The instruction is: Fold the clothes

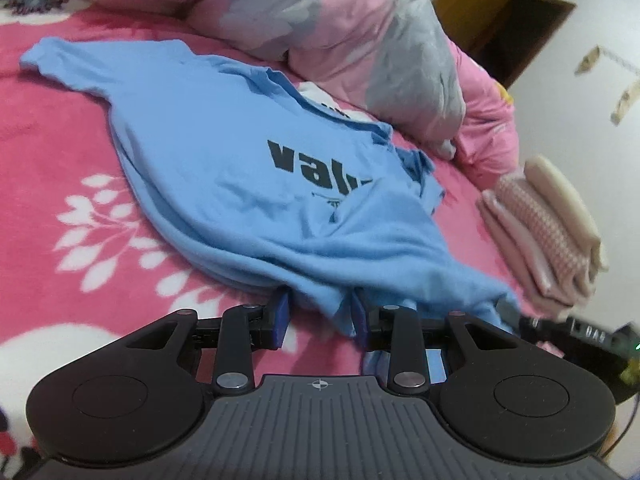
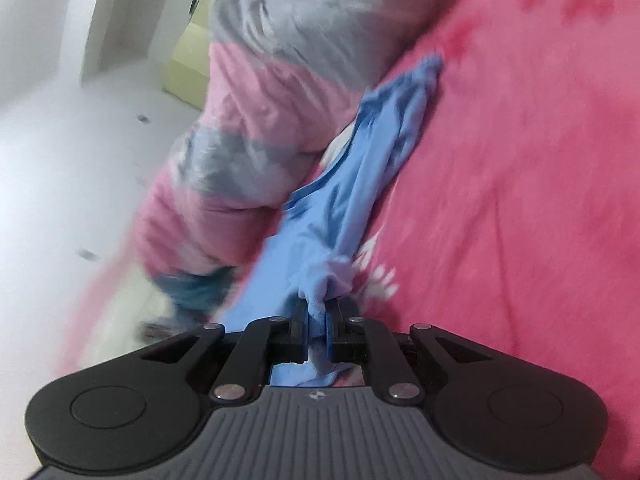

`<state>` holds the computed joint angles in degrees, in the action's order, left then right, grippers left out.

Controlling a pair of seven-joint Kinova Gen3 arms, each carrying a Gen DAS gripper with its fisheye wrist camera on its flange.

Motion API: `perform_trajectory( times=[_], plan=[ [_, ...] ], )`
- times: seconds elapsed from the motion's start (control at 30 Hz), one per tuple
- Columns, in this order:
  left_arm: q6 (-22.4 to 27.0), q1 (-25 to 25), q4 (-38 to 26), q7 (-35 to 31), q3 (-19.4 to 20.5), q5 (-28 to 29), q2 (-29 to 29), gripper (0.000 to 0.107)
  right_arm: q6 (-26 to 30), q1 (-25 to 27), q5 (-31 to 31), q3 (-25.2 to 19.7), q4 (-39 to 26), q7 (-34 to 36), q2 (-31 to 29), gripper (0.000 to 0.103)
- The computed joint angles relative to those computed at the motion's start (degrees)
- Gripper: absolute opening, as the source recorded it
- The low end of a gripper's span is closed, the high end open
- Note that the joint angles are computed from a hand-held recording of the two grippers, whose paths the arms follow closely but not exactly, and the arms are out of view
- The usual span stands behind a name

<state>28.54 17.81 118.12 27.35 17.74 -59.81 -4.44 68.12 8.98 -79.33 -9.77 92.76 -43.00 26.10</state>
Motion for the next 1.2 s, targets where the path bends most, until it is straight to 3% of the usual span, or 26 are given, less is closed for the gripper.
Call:
perform_trajectory(
  times=[0.07,0.1,0.13,0.23,0.4,0.67,0.87,1.03,1.2],
  plan=[
    [2.5,0.2,-0.7,2.4,0.8,-2.3,0.9,0.023,0.3,0.3,-0.5,-0.1,0.0,0.1,0.7,0.008],
    [4.6,0.8,-1.2,3.6,1.1,-3.7,1.5,0.009,0.5,0.4,-0.7,-0.1,0.1,0.2,1.0,0.008],
    [6.6,1.7,-1.5,4.7,1.2,-5.0,1.8,0.004,0.6,0.6,-0.9,-0.2,0.1,0.3,1.3,0.008],
    [9.0,3.6,-0.8,9.2,1.0,-9.3,0.2,0.003,1.4,0.8,-1.6,-0.6,-0.3,1.5,1.2,0.008],
    [9.9,2.6,1.3,10.4,2.5,-9.2,-7.3,0.003,3.2,0.1,-1.3,-1.0,-2.5,0.5,0.2,0.008],
    [13.5,-2.4,5.8,8.9,3.7,-1.7,-20.2,0.003,8.2,-5.4,4.9,-3.0,-7.5,-6.9,-1.1,0.008],
    [20.0,-7.4,6.8,4.2,3.3,6.3,-21.6,0.003,6.0,-13.7,15.4,-2.8,-9.7,-13.8,-2.1,0.022],
    [20.3,-11.7,8.7,2.2,1.9,10.6,-22.7,0.003,3.9,-10.4,14.4,-1.4,-5.6,-11.9,-6.1,0.026],
    [24.3,-16.4,8.1,-0.4,5.3,12.8,-24.7,0.006,-3.0,-10.2,17.2,1.7,-8.0,-19.6,-6.2,0.03]
  ],
)
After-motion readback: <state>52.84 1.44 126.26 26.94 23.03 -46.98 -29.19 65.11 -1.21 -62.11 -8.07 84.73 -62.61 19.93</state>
